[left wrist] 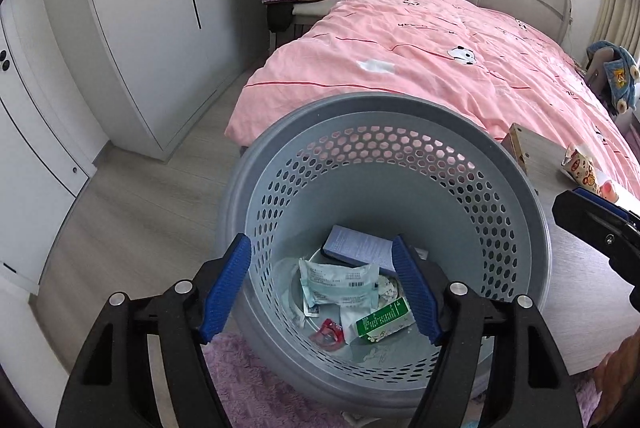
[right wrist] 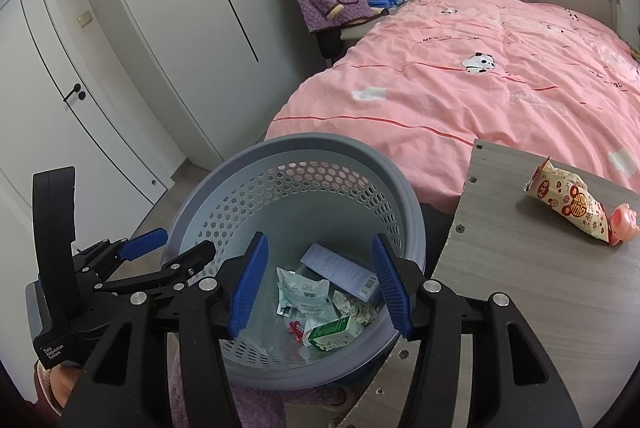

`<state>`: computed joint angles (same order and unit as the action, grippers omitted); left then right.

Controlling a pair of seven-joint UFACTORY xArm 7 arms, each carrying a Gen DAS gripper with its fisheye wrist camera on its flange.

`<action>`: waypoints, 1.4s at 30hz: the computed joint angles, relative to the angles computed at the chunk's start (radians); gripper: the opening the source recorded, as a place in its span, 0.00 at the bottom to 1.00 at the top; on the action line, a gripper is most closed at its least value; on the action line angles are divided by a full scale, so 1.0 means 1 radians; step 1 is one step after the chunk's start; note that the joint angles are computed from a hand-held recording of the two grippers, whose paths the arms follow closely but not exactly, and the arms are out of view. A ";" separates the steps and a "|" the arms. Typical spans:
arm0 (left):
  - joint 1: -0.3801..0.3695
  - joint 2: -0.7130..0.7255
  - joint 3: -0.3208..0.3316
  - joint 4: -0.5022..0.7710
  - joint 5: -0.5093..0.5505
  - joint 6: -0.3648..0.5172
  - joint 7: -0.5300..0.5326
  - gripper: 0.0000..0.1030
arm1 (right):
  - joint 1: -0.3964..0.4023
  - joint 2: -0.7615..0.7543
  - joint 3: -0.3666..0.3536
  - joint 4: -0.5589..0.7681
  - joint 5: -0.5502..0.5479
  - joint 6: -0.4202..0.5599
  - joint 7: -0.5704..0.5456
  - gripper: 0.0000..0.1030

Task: Collect trash
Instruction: 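Open both grippers to drop the packet and carton into the basket, then move both grippers back over the table toward the candy wrapper and pig toy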

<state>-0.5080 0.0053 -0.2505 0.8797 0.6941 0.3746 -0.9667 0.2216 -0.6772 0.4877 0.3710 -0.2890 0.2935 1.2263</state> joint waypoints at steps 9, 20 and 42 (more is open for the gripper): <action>0.000 -0.014 -0.008 -0.005 0.008 0.005 -0.011 0.68 | 0.017 -0.047 -0.005 -0.023 0.011 0.017 0.007 0.54; -0.018 -0.018 -0.026 0.010 0.009 0.022 -0.013 0.68 | 0.052 -0.145 -0.012 -0.065 0.033 0.077 0.021 0.54; -0.097 0.020 -0.046 0.081 -0.009 0.044 -0.001 0.68 | 0.162 -0.468 -0.043 -0.188 0.082 0.324 0.055 0.54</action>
<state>-0.6049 0.0248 -0.2963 0.9605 0.6854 0.4182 -0.9672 0.3833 -1.1457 0.4448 0.1833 -0.2073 0.6175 1.2815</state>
